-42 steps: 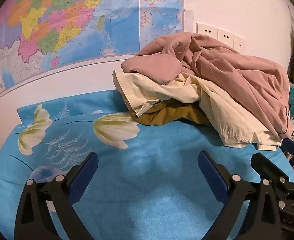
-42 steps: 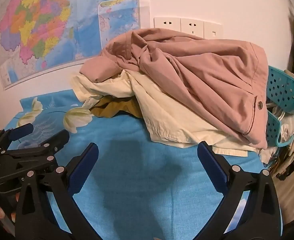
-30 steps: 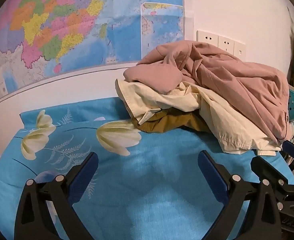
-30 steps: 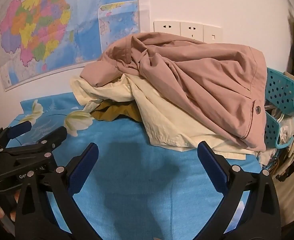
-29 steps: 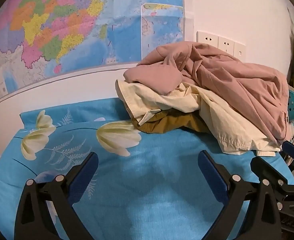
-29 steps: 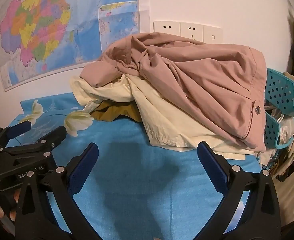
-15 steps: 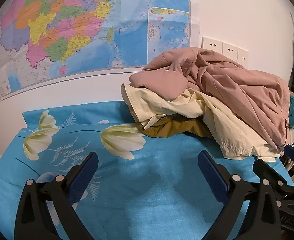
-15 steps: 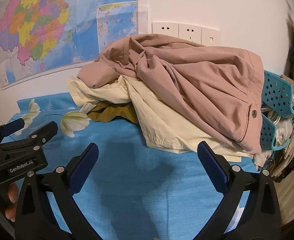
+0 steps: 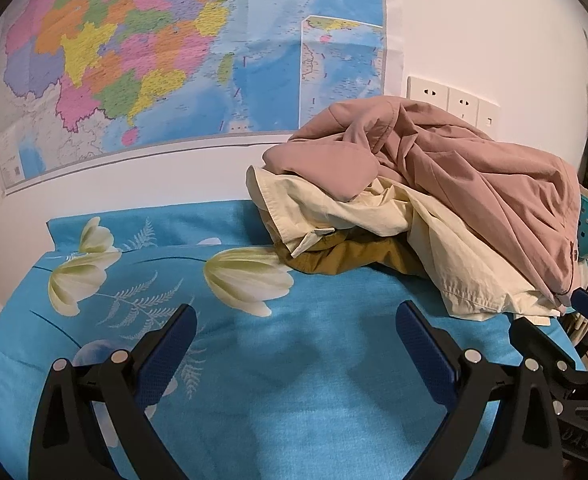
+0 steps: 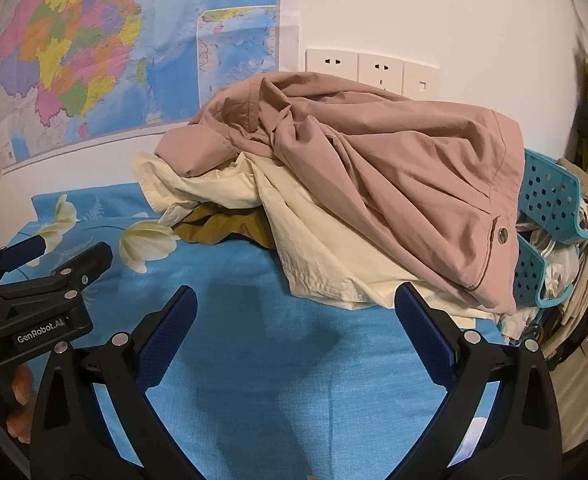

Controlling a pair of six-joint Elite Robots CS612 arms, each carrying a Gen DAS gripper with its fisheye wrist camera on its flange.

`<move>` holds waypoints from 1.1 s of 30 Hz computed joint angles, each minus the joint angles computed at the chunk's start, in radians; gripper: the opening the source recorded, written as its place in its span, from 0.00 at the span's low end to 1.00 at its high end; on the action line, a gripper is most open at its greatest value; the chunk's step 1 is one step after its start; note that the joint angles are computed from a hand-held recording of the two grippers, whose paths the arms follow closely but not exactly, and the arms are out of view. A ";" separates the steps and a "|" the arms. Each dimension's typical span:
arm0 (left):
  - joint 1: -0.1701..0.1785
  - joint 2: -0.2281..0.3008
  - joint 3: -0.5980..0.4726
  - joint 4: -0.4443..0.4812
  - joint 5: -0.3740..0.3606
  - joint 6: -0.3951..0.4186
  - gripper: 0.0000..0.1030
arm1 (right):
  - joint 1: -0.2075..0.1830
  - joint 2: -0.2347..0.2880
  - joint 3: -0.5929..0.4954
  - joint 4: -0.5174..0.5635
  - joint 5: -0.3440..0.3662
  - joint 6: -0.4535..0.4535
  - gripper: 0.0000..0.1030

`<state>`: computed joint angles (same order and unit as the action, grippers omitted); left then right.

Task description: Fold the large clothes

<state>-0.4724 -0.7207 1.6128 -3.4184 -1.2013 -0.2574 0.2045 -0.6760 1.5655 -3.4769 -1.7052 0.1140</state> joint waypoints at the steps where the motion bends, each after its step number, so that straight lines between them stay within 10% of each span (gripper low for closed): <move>1: 0.000 0.000 0.000 0.002 0.000 -0.001 0.94 | 0.000 0.000 0.001 0.000 0.000 -0.001 0.95; 33: 0.000 0.005 -0.008 0.006 -0.014 -0.004 0.94 | 0.000 -0.001 -0.010 0.004 -0.015 -0.014 0.95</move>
<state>-0.4721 -0.7152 1.6046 -3.4123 -1.2158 -0.2619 0.2046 -0.6769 1.5553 -3.4732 -1.7201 0.1004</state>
